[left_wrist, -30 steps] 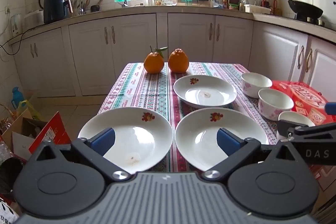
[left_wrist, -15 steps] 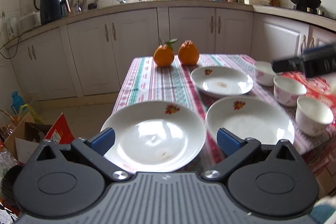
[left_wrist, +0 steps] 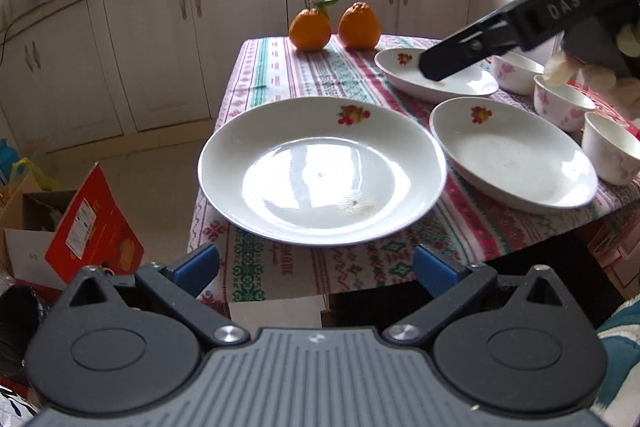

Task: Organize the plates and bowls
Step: 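Close the right gripper on the rim of the white plate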

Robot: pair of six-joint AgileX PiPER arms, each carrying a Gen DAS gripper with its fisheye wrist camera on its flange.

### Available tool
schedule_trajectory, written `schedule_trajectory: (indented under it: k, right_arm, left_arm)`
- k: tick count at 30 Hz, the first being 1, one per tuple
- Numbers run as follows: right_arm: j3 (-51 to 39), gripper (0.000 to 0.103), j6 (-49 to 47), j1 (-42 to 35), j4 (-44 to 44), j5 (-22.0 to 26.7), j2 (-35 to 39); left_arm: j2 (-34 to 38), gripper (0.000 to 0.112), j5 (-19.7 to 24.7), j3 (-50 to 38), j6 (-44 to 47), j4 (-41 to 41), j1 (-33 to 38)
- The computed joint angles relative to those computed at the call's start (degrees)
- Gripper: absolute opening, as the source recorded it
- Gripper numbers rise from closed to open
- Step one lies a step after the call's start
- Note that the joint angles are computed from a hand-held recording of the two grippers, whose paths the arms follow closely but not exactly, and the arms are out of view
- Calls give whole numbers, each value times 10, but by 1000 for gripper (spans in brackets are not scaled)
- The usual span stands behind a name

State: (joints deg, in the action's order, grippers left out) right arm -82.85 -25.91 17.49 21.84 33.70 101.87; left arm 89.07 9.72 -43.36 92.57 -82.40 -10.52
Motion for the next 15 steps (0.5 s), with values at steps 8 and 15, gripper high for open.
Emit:
schedule_trajectory:
  k: [8, 15]
  right_arm:
    - [-141, 103, -7, -14, 19, 84, 112]
    - [-241, 103, -29, -28, 40, 154, 185]
  left_arm:
    - [56, 102, 26, -52, -67, 79, 15]
    - [77, 102, 47, -66, -13, 43, 25]
